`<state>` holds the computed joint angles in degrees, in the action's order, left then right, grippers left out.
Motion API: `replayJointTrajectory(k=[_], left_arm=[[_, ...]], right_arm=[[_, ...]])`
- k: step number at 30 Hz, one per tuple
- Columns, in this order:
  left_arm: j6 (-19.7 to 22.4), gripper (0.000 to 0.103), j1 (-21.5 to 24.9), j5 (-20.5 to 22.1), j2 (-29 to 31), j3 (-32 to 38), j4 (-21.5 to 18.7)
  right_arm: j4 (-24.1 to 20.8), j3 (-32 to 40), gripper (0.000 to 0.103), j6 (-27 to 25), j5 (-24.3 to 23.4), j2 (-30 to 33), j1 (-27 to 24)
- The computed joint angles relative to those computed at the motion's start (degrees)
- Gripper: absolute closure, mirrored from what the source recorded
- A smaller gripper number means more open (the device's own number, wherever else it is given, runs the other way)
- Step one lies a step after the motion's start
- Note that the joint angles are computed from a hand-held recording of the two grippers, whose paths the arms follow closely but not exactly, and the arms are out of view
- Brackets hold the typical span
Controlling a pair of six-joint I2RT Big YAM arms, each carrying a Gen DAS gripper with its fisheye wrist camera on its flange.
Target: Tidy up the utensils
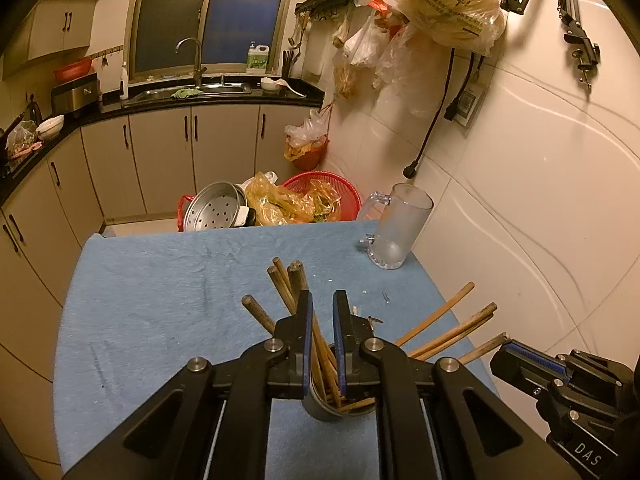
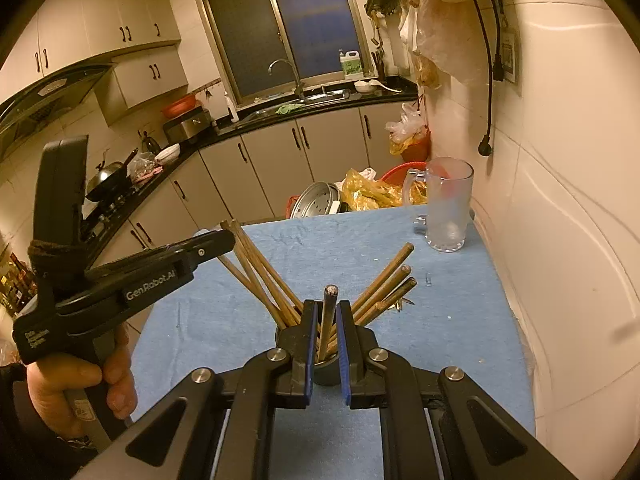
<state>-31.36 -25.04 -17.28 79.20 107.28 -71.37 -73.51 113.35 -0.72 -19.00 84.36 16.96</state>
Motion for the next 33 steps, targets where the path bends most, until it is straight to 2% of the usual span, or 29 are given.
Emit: replayJointTrajectory(k=[1,3,4,5,6,7,8,9,10,12,13,17,21,23,25,28,30,33], left_arm=[[-0.1,0.089,-0.1,0.0,-0.2,0.0,0.0],[-0.3,0.063,-0.4,-0.2,-0.6,-0.2,0.3],[-0.4,0.055,-0.8,-1.1,-1.2,-0.6,0.9],[-0.5,0.042,-1.2,-2.2,-1.6,-0.8,1.2],[-0.6,0.035,-1.6,-3.2,-2.1,-1.0,1.5],[-0.6,0.032,-2.0,-4.1,-2.5,-1.1,1.5],[-0.6,0.028,-2.1,-4.5,-2.7,-1.2,1.5],[-0.6,0.023,-2.5,-5.2,-3.1,-1.1,1.0],[-0.6,0.021,-2.8,-5.7,-3.3,-1.1,0.7],[-0.3,0.004,-3.2,-6.5,-3.8,-1.2,0.0],[-0.4,0.001,-3.8,-7.8,-4.2,-1.3,-1.0],[-0.8,0.0,-5.6,-12.3,-6.2,-2.6,-2.8],[-2.2,0.0,-7.5,-17.3,-9.4,-5.7,-2.6],[-2.7,0.0,-8.5,-19.4,-11.8,-8.7,-0.5],[-2.7,0.0,-9.2,-21.1,-14.2,-12.1,2.5],[-3.3,0.0,-10.6,-23.8,-17.4,-17.3,5.0],[-3.2,0.0,-11.7,-25.6,-19.1,-20.6,6.5],[-3.9,0.0,-14.5,-30.7,-21.3,-25.3,8.1]], right_arm=[[0.2,0.0,0.087,0.1,0.0,-0.1,-0.1],[0.6,-0.2,0.077,0.2,0.3,-0.4,-0.1],[0.8,-0.3,0.074,0.3,0.4,-0.7,-0.1],[1.1,-0.6,0.068,0.4,0.4,-1.0,-0.2],[1.3,-0.8,0.059,0.5,0.6,-1.2,-0.3],[1.5,-1.0,0.053,0.6,0.7,-1.5,-0.3],[1.8,-1.3,0.041,0.7,0.7,-2.0,-0.4],[2.2,-1.7,0.033,0.9,0.9,-2.5,-0.5],[2.5,-2.0,0.031,0.9,1.1,-2.9,-0.6],[3.0,-2.8,0.022,0.7,2.2,-4.1,-0.7],[2.9,-3.1,0.019,0.3,3.3,-4.5,-0.6],[3.3,-5.4,0.014,-0.6,9.1,-6.8,-0.2],[4.7,-9.3,0.012,-0.1,8.7,-9.6,-1.2],[6.0,-11.5,0.012,0.4,8.1,-11.1,-1.5],[8.2,-14.7,0.012,0.9,7.9,-13.0,-1.7],[12.7,-20.3,0.011,1.1,7.6,-16.4,-1.7],[16.9,-24.8,0.011,1.1,7.2,-18.8,-1.9],[23.6,-31.3,0.01,1.1,6.0,-22.3,-2.4]])
